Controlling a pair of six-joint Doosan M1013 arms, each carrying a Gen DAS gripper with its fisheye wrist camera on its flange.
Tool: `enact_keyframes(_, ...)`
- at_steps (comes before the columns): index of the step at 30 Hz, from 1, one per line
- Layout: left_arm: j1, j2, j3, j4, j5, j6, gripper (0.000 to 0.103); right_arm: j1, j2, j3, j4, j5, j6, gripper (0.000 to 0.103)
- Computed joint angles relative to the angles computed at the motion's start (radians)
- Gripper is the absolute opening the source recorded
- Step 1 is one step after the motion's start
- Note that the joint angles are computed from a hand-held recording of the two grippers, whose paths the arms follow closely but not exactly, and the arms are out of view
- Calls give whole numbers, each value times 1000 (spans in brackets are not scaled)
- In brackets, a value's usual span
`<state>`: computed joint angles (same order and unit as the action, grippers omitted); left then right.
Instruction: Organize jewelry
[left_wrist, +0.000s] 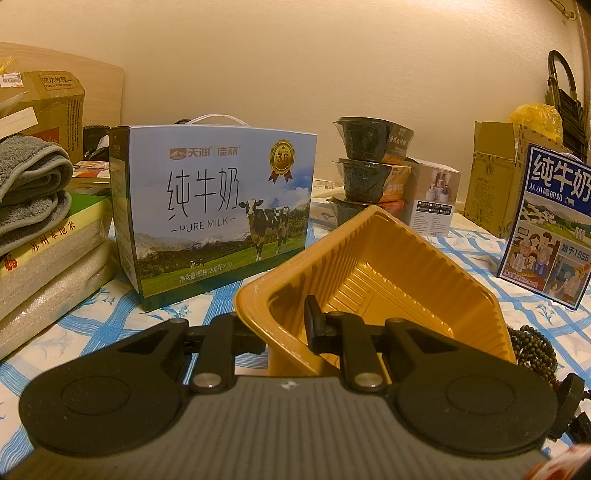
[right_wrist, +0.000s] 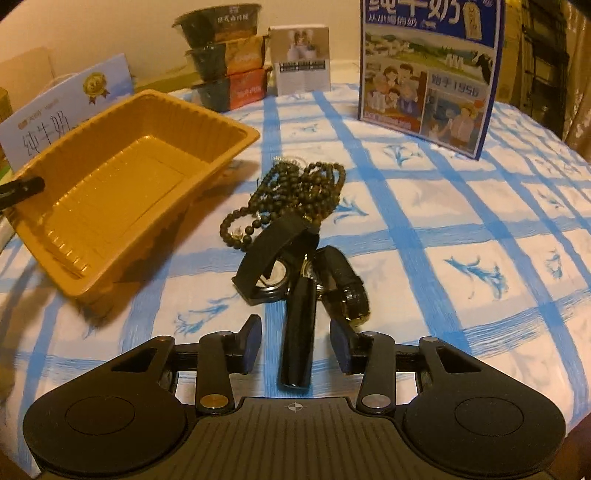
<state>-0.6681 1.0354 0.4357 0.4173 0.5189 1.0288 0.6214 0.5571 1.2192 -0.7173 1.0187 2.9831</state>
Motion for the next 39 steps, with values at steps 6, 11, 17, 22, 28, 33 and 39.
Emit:
enact_keyframes(6,0,-1,2,0,-1,-4,18,0,23,-26,11,51,7,20)
enact_keyframes(11,0,-2,7,4,-4,-9,18,3,15,-27,12,27,29,20)
enact_keyframes(17,0,-6,16,4,-8,-13,18,6,-4,-32,-75,-95,121,20)
enact_keyframes(22,1,-5,11,0,-3,-13,18,-1,20,-84,-130,-233,111,20)
enact_keyframes(28,2,-4,10,-8,-4,-8,18,-16,86,-183,-46,-328,-22,20)
enact_keyframes(33,2,-2,4,-12,0,-6,18,-26,133,-240,55,-321,-100,20)
enact_keyframes(39,2,-2,5,-11,-1,-6,18,-28,150,-250,82,-292,-117,20)
